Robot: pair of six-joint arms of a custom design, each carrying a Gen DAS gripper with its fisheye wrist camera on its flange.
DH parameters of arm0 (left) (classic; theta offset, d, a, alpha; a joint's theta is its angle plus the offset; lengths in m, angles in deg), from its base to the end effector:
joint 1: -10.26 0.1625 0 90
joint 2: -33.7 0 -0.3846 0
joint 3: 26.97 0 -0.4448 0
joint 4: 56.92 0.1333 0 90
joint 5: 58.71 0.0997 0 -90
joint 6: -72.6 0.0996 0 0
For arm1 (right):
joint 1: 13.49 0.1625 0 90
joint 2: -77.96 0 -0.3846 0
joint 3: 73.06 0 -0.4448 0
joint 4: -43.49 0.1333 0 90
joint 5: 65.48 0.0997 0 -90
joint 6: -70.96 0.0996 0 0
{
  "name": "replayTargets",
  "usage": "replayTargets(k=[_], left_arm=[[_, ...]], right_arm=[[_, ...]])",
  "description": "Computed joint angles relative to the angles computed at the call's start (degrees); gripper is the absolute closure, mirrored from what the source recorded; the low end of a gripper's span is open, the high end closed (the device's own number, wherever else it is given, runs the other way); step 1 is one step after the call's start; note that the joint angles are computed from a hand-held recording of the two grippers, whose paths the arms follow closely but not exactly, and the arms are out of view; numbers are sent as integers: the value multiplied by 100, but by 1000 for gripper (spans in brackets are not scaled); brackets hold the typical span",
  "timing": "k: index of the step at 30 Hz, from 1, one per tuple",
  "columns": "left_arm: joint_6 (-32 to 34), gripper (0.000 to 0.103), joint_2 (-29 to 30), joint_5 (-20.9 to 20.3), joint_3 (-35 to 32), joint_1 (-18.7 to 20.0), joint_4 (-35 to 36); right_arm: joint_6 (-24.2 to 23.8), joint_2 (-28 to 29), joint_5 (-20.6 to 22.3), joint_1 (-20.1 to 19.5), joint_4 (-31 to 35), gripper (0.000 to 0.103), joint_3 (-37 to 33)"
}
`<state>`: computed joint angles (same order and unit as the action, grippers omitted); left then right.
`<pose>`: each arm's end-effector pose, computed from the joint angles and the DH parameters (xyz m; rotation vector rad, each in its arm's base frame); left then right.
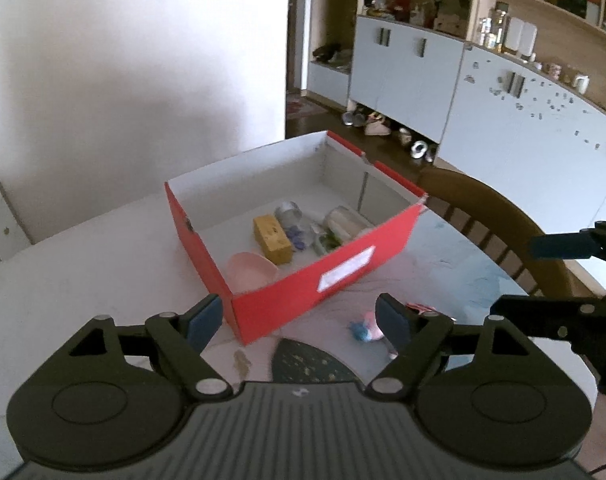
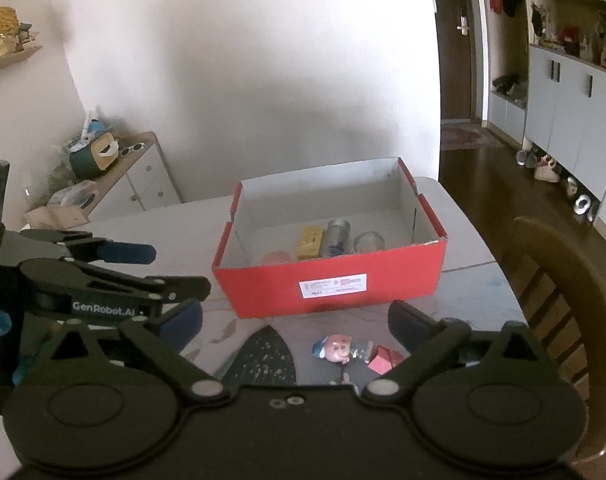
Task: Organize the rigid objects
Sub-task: 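Withdraw both tools from the box back toward the table items, then reach the left tool to the red plush keychain while the right tool reaches the teal egg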
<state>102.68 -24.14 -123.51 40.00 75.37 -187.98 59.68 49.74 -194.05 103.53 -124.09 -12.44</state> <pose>-0.1673 -0.7780 0.3938 1.0495 2.3766 -0.7147 0.4450 -0.7159 0.1219 0.4515 -2.3518 1.0902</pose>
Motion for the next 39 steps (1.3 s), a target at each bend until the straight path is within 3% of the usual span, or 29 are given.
replayTargets(k=[5, 10, 18, 22, 24, 30, 39], left_arm=[[-116, 7, -318, -277, 393, 28, 63], [-214, 1, -536, -529, 732, 107, 136], [-256, 0, -783, -788, 1374, 252, -332], [-566, 0, -706, -866, 1242, 332, 333], [-718, 0, -685, -938, 1289, 391, 332], [-530, 0, -679, -440, 1764, 412, -238], [-419, 0, -550, -215, 2032, 490, -606]], right_arm=[[-82, -208, -88, 44, -364, 0, 477], [34, -410, -232, 36, -580, 0, 922], [466, -680, -495, -68, -814, 0, 1536], [609, -770, -621, -137, -893, 0, 1758], [690, -814, -669, -177, -924, 0, 1864], [784, -917, -756, -299, -904, 1, 2085], [1020, -996, -737, -546, -529, 10, 2198]])
